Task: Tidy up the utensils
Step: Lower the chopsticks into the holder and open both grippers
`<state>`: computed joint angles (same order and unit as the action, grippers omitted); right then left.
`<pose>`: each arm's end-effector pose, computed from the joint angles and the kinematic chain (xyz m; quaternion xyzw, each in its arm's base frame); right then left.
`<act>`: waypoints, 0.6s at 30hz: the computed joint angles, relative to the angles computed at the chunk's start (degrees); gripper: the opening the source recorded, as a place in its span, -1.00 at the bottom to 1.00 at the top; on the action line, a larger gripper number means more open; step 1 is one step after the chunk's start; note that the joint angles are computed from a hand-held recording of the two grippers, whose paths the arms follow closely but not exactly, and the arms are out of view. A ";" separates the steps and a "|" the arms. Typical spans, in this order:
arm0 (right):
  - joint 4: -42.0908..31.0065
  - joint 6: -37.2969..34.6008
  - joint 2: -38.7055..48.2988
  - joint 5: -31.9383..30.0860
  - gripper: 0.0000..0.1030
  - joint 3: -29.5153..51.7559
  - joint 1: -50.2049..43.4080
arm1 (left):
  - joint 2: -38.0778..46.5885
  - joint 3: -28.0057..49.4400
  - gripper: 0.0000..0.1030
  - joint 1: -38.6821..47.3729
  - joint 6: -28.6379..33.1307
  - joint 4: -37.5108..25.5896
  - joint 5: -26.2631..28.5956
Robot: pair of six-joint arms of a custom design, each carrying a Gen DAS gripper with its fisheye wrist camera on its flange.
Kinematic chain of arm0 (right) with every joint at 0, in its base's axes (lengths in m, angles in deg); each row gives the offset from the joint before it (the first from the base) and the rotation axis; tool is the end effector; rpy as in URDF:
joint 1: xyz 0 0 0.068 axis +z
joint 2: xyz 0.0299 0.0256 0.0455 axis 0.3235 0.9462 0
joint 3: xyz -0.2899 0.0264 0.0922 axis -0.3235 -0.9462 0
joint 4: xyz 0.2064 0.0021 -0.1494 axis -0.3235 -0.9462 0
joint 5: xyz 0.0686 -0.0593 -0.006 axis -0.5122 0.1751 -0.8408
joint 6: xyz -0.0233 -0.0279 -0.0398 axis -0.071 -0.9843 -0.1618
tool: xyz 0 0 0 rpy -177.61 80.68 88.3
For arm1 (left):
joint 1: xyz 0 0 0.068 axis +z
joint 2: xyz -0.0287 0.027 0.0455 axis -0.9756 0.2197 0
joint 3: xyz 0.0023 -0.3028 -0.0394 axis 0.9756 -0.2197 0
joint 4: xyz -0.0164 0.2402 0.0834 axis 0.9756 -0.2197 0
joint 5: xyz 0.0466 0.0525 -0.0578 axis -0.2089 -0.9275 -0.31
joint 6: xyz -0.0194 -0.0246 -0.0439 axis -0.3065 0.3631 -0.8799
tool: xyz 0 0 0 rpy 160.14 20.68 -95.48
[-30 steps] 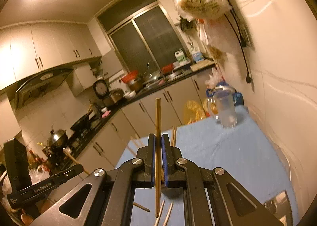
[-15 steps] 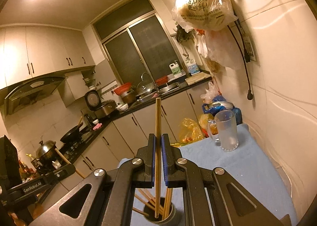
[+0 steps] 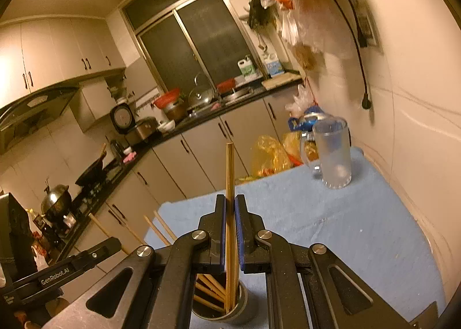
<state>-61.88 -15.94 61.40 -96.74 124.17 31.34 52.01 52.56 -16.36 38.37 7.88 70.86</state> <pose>0.2681 0.0741 0.4544 -0.0809 0.8570 0.2911 0.4174 0.0627 0.0578 0.3199 -0.1375 0.8815 -0.1280 0.4332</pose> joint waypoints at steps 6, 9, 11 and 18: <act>-0.19 -0.57 0.77 -0.20 -0.87 -2.36 1.04 | -0.14 -3.58 -0.89 -3.46 -3.01 4.62 -2.48; -0.48 -0.66 1.04 -0.54 -0.85 -3.03 1.58 | -0.17 -4.31 -0.89 -3.63 -3.10 5.60 -2.40; -1.16 -0.63 1.46 -1.54 -0.83 -2.62 0.94 | -0.17 -4.19 -0.89 -3.02 -2.21 5.10 -1.98; -2.92 -1.32 0.10 -3.99 -0.83 -1.32 -1.41 | 2.20 -0.38 -0.84 8.09 12.28 -6.83 3.42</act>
<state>-64.81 -17.26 61.50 -100.73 122.85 29.93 54.20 52.18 -8.26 50.64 1.04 74.29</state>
